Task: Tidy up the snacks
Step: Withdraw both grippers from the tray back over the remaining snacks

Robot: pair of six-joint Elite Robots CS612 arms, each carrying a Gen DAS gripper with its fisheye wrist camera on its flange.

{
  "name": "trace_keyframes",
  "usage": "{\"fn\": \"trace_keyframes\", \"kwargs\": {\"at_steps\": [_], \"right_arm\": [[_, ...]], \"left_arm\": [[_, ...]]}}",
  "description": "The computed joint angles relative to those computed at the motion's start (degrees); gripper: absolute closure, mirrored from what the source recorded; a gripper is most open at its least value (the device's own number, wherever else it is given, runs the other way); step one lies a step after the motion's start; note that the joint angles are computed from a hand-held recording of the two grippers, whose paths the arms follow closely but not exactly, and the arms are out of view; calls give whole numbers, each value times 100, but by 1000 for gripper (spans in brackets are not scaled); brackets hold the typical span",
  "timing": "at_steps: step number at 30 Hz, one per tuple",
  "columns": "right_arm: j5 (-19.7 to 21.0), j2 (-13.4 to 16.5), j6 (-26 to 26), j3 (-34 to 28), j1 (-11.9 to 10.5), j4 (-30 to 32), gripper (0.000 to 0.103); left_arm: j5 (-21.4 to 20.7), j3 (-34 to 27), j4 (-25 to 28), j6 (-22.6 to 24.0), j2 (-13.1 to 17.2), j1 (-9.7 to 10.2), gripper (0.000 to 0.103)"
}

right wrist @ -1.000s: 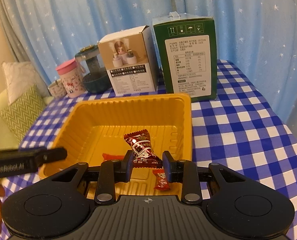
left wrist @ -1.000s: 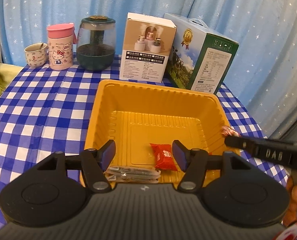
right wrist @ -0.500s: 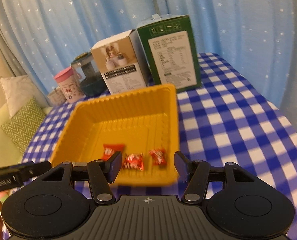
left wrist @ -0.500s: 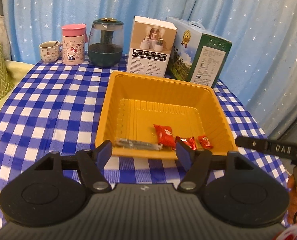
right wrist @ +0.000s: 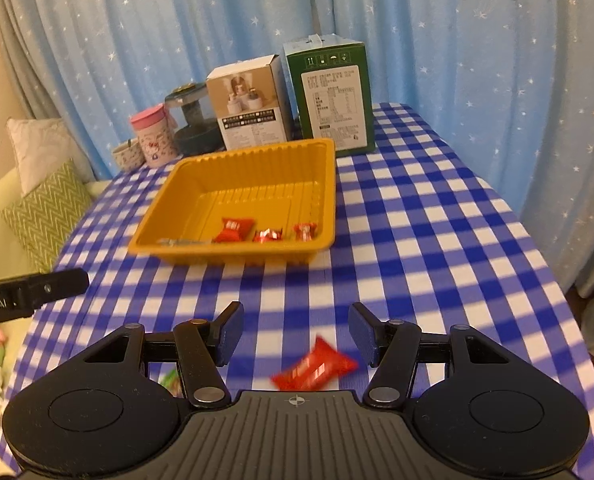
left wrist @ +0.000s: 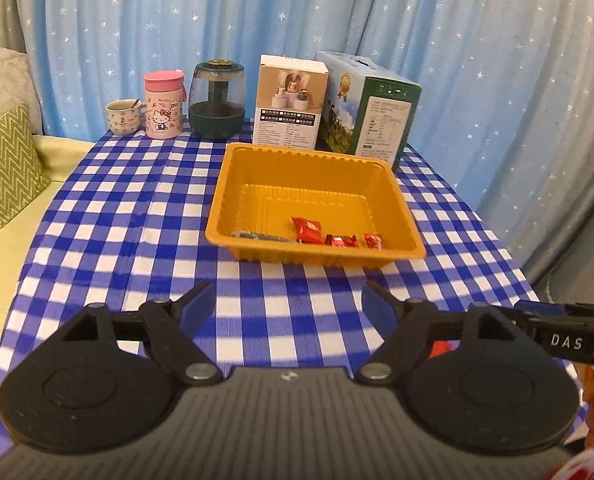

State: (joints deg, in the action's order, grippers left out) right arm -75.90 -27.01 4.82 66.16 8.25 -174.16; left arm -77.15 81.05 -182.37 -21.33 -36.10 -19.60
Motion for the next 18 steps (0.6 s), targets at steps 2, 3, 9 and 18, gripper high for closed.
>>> {"fn": "trace_keyframes", "kwargs": {"at_steps": [2, 3, 9, 18], "right_arm": [[-27, -162, -42, 299, 5, -106, 43], [-41, -233, -66, 439, 7, -183, 42], [-129, -580, -57, 1104, 13, -516, 31], [-186, -883, -147, 1677, -15, -675, 28]], "left_arm": [[43, 225, -105, -33, -129, -54, 21], [70, 316, -126, -46, -185, -80, 19], [218, 853, -293, -108, -482, -232, 12], [267, 1348, -286, -288, -691, -380, 9]]}}
